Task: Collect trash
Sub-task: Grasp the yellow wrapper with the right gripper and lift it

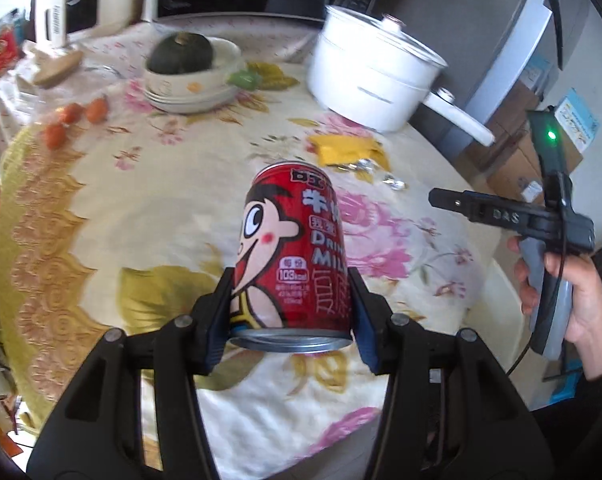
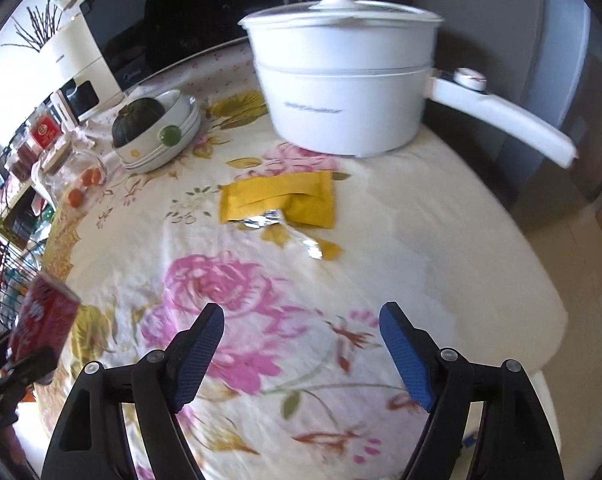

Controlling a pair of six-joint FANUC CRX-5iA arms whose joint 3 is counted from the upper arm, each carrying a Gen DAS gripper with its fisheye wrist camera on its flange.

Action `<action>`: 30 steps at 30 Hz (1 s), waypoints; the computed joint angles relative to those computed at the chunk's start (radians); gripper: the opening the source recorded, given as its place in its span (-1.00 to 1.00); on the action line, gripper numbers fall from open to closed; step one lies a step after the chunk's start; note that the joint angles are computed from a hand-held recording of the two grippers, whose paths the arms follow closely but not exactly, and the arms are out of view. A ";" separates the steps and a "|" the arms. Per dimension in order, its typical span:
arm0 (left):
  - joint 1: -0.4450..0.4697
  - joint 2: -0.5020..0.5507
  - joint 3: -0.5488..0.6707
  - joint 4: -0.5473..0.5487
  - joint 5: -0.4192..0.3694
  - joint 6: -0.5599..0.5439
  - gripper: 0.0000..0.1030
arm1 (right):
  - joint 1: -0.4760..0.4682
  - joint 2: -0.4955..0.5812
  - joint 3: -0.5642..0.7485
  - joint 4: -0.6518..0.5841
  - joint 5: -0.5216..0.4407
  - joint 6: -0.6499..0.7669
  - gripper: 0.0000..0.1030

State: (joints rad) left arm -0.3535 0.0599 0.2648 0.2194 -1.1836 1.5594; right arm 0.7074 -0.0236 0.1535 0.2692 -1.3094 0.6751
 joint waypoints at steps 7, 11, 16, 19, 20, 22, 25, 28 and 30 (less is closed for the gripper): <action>0.061 -0.007 -0.026 -0.030 0.032 0.008 0.05 | -0.036 0.211 0.157 0.042 -0.038 -0.270 0.61; 0.085 -0.025 -0.044 -0.029 0.037 -0.010 0.05 | -0.050 0.325 0.231 0.133 -0.051 -0.434 0.61; 0.124 -0.052 -0.081 0.012 0.056 -0.036 0.05 | -0.070 0.411 0.292 0.194 -0.082 -0.567 0.62; 0.142 -0.063 -0.099 0.032 0.061 -0.040 0.05 | -0.078 0.455 0.326 0.217 -0.121 -0.605 0.62; 0.147 -0.065 -0.104 0.040 0.063 -0.039 0.05 | -0.080 0.470 0.337 0.223 -0.135 -0.598 0.62; 0.155 -0.069 -0.113 0.056 0.066 -0.037 0.05 | -0.080 0.495 0.356 0.223 -0.161 -0.551 0.66; 0.159 -0.071 -0.119 0.080 0.070 -0.042 0.05 | -0.063 0.493 0.326 0.255 -0.153 -0.448 0.67; 0.153 -0.076 -0.119 0.087 0.077 -0.046 0.05 | -0.061 0.438 0.264 0.220 -0.104 -0.400 0.56; 0.152 -0.081 -0.123 0.097 0.080 -0.050 0.05 | -0.052 0.384 0.208 0.197 -0.072 -0.343 0.34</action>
